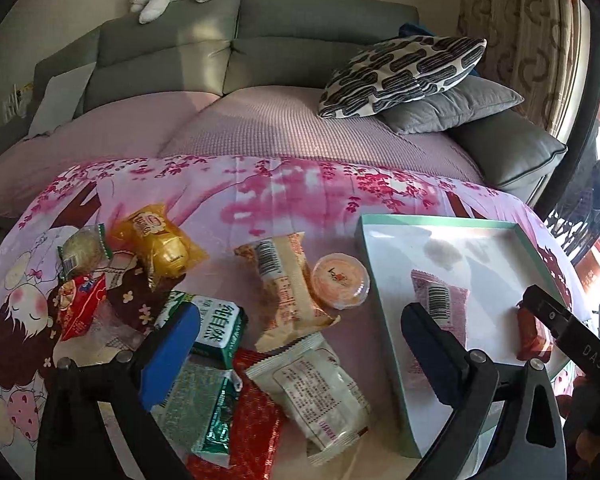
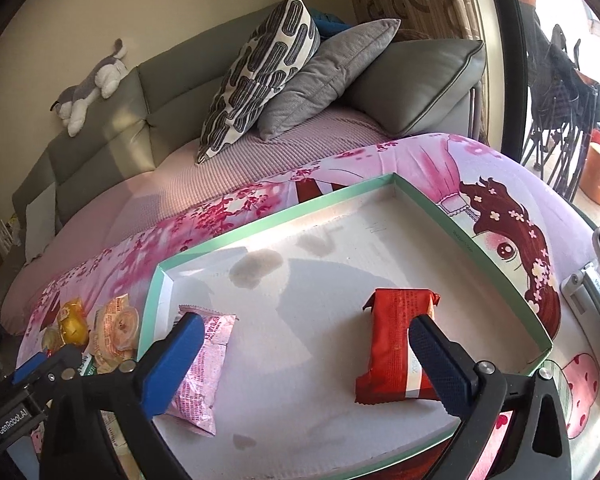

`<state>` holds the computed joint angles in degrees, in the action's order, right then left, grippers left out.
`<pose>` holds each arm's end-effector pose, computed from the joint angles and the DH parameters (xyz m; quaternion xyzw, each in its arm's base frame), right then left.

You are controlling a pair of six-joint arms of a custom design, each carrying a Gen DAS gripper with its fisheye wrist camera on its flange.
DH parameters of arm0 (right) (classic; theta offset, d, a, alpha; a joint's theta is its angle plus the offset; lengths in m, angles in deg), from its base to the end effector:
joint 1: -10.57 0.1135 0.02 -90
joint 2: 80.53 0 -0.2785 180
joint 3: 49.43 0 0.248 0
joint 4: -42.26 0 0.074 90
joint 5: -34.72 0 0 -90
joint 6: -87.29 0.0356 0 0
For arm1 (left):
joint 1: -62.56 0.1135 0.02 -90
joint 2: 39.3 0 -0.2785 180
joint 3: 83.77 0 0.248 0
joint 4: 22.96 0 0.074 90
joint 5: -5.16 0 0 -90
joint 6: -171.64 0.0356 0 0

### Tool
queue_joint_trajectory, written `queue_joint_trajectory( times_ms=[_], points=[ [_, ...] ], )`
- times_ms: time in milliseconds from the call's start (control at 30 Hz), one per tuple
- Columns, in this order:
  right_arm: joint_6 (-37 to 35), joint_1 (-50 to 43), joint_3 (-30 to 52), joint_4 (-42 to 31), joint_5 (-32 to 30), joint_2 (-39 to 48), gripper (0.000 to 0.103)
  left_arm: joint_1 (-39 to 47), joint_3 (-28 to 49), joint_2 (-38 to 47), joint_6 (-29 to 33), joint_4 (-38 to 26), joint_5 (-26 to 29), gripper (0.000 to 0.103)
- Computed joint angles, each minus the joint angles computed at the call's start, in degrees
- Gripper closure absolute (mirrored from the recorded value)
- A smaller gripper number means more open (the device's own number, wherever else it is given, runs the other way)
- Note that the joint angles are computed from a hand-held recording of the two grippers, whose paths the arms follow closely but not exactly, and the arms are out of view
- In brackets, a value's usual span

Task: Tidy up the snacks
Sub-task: 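Withdraw both grippers from the tray back toward the snack pile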

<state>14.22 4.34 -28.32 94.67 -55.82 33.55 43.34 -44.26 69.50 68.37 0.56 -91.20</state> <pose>0.2029 -0.0218 0.0488 0.1804 0.8903 0.0433 0.4160 0.2598 -0.0864 0.0668 0.0272 0.9248 -0.0558 0.3753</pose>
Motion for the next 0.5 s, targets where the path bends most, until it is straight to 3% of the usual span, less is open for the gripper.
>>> queue_joint_trajectory(
  times_ms=[133, 500],
  points=[
    [-1.2, 3.0, 0.2, -1.5, 3.3, -1.0, 0.0, 2.1, -1.5, -0.7, 0.9, 1.8, -0.7, 0.002],
    [0.5, 10.1, -1.4, 4.7, 1.1, -1.0, 0.0, 10.7, -4.8, -2.4, 2.9, 3.4, -0.5, 0.002]
  ],
)
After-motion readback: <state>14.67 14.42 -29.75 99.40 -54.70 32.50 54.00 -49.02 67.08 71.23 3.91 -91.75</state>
